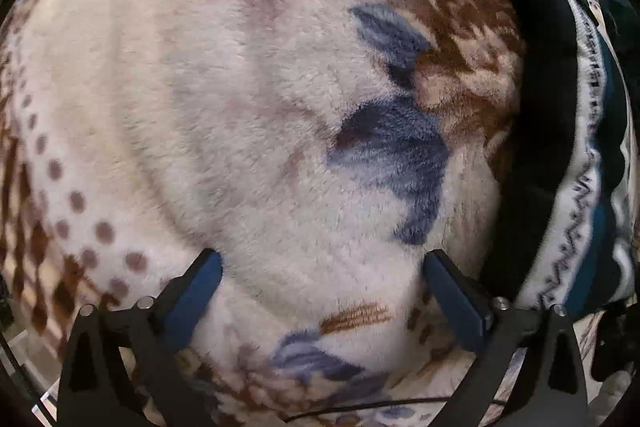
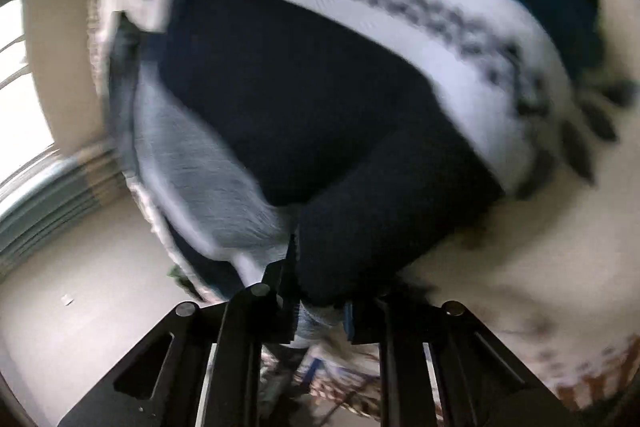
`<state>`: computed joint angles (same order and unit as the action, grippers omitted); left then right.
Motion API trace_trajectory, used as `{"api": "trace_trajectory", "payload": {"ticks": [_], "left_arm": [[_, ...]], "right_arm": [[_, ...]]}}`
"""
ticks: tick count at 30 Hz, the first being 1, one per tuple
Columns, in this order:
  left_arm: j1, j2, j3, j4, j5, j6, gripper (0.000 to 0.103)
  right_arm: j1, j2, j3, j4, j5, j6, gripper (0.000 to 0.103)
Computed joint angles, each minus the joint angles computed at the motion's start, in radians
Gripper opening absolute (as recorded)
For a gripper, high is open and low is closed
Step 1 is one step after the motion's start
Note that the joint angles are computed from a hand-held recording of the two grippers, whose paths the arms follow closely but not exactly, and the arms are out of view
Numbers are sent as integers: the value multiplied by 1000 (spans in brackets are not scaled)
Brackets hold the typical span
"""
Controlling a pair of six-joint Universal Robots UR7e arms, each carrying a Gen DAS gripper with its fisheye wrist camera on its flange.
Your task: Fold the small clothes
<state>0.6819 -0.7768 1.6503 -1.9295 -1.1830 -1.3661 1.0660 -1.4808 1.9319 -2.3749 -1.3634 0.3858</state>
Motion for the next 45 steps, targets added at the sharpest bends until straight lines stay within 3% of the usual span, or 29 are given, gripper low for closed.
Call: {"api": "trace_trajectory", "payload": {"ticks": [2, 4, 5, 6, 8, 11, 12, 13, 15, 16, 17, 18, 20, 22, 25, 28, 30, 32, 34, 38, 41, 43, 44, 45], "left_arm": [[5, 0, 16, -17, 4, 26, 103], [4, -6, 27, -18, 22, 28, 103], [1, -7, 30, -17, 34, 24, 103], [-3, -9, 40, -24, 42, 21, 103], [-7, -11, 49, -23, 40, 7, 103], [-6, -1, 31, 1, 43, -9, 103], [-6, 0, 25, 11, 42, -10, 103], [-6, 11, 4, 22, 37, -15, 103], [1, 18, -27, 43, 21, -12, 103], [1, 15, -38, 47, 15, -7, 103], [4, 18, -61, 64, 19, 1, 103], [-1, 19, -83, 83, 35, 19, 103], [-22, 26, -138, 107, 97, 75, 103], [-42, 49, -218, 152, 171, 126, 103], [-56, 99, -340, 186, 250, 182, 103], [-50, 164, -459, 253, 308, 200, 103], [-38, 219, -560, 383, 330, 165, 103], [-15, 262, -618, 407, 305, 172, 103], [4, 289, -649, 418, 279, 174, 103], [19, 303, -666, 394, 268, 206, 103], [21, 312, -677, 369, 281, 249, 103], [22, 315, -681, 369, 289, 257, 103], [26, 312, -679, 365, 288, 258, 103], [29, 307, -671, 358, 284, 255, 103]], "right_arm": [[-1, -29, 29, -72, 95, -167, 15], [9, -46, 33, -60, 23, -292, 15], [1, -43, 29, -21, -25, -298, 15], [-14, -40, 25, 20, -32, -279, 18], [-53, -56, 42, 48, 15, -210, 32], [-56, -90, 75, 23, 55, -152, 35], [-54, -95, 81, 20, 61, -137, 45], [-49, -88, 78, 25, 58, -116, 49], [-59, -66, 103, -27, 122, -85, 43], [-60, -48, 126, -102, 169, -68, 17], [-54, -39, 130, -139, 184, -60, 18], [-42, -29, 120, -134, 157, -65, 17], [-16, -21, 66, -14, 23, -96, 18], [15, -37, 13, 107, -74, -110, 38], [100, -46, -92, 283, -230, -113, 54], [233, -4, -234, 424, -385, -159, 54], [327, 87, -367, 518, -478, -213, 54], [393, 188, -507, 606, -567, -317, 55], [455, 326, -659, 629, -663, -482, 58], [494, 603, -987, 736, -788, -738, 58], [501, 771, -1224, 873, -831, -825, 58], [485, 823, -1284, 921, -858, -870, 56], [480, 831, -1280, 922, -874, -895, 52], [475, 838, -1282, 925, -871, -929, 32]]}}
